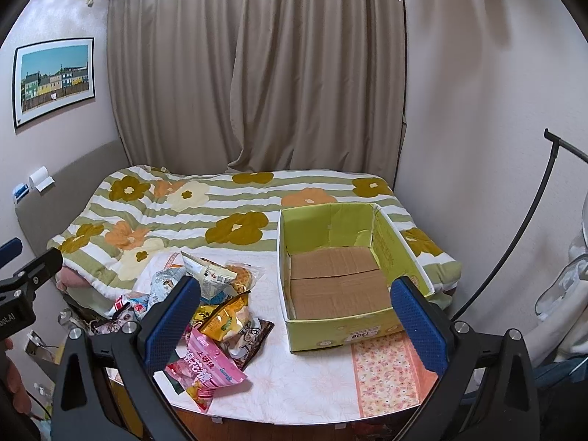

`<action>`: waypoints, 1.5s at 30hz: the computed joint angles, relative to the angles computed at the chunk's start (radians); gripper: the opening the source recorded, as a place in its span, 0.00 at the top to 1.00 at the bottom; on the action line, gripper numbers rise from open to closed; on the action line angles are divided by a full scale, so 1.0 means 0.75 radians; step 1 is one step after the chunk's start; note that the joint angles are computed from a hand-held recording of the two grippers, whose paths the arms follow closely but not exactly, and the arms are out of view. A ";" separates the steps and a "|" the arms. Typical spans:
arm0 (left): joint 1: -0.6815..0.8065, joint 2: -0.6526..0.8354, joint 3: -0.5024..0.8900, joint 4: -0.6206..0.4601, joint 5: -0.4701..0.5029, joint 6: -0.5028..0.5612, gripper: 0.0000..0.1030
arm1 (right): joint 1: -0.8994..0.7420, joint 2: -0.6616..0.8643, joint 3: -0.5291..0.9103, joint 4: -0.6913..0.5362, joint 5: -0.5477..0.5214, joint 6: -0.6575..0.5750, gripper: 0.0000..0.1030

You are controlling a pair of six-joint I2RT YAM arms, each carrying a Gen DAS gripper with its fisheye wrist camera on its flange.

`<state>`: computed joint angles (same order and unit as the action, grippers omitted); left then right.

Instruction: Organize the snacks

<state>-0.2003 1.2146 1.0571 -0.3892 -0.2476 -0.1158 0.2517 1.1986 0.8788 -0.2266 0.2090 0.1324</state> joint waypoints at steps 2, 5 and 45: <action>0.005 -0.006 -0.005 -0.001 0.003 0.002 0.00 | -0.003 0.007 0.012 -0.006 -0.007 0.005 0.00; 0.004 -0.008 -0.009 0.001 -0.006 0.007 0.00 | 0.008 0.007 0.004 -0.001 -0.001 0.016 0.00; 0.167 0.059 -0.101 -0.090 0.072 -0.056 0.00 | -0.036 0.270 0.048 -0.011 -0.329 -0.073 0.00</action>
